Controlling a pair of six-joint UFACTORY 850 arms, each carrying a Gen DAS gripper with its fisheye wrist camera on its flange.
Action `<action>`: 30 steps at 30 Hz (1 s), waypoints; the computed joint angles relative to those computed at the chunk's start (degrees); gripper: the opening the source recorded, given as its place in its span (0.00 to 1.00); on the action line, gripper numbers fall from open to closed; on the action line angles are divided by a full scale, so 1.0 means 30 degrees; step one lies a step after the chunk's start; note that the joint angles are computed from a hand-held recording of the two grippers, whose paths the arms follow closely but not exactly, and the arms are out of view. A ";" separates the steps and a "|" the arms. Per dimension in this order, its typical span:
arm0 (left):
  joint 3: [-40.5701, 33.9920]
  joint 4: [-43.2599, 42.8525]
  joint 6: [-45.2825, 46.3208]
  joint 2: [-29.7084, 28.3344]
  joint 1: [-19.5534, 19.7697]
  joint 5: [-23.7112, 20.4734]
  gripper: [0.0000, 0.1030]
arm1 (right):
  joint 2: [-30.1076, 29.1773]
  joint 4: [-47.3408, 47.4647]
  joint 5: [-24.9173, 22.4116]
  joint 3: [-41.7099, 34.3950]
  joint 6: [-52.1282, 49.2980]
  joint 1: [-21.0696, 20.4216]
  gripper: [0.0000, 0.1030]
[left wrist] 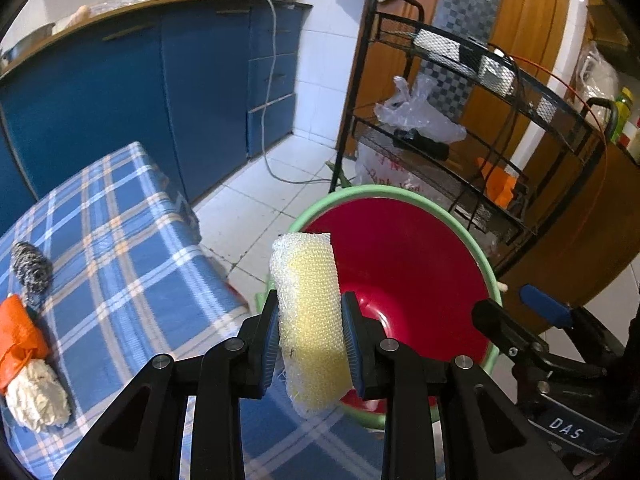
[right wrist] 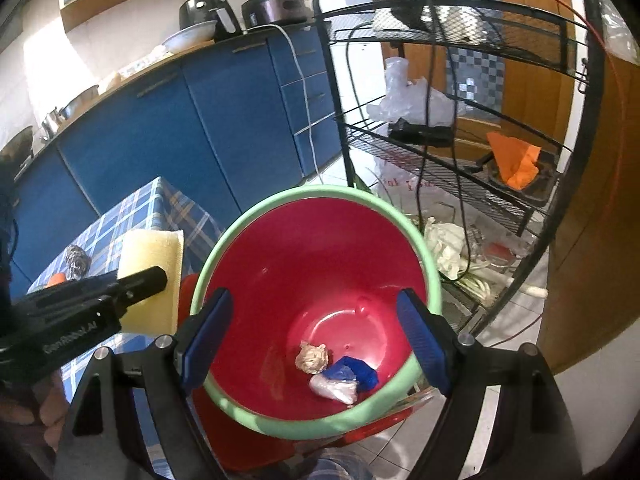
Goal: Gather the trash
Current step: 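Open the left gripper over the bucket to drop the yellow sponge, then move both grippers back to the table toward the white glove and paper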
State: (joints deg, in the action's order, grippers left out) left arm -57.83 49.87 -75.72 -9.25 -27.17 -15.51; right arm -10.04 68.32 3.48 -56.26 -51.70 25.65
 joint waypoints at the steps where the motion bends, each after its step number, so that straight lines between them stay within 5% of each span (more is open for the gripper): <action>1: -0.0072 -0.0390 0.0431 -0.0096 -0.0002 0.0188 0.35 | 0.0077 -0.0078 0.0044 0.0069 0.0177 -0.0069 0.81; 3: -0.0100 -0.0563 0.0608 -0.0149 -0.0033 0.0382 0.49 | 0.0175 -0.0621 0.0067 0.0145 0.0875 -0.0188 0.81; 5: -0.0037 0.0071 0.0045 -0.0115 -0.0109 0.0514 0.53 | 0.0289 -0.1043 0.0088 0.0226 0.1453 -0.0285 0.81; 30: 0.2686 0.3836 -0.4546 0.3693 -0.0295 -0.1894 0.53 | 0.1649 -0.4048 0.0104 0.0766 0.4485 0.0927 0.81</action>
State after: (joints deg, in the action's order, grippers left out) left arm -49.77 61.38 -89.36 1.83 -28.06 -21.19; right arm -5.09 56.18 3.79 -53.96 -38.24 28.43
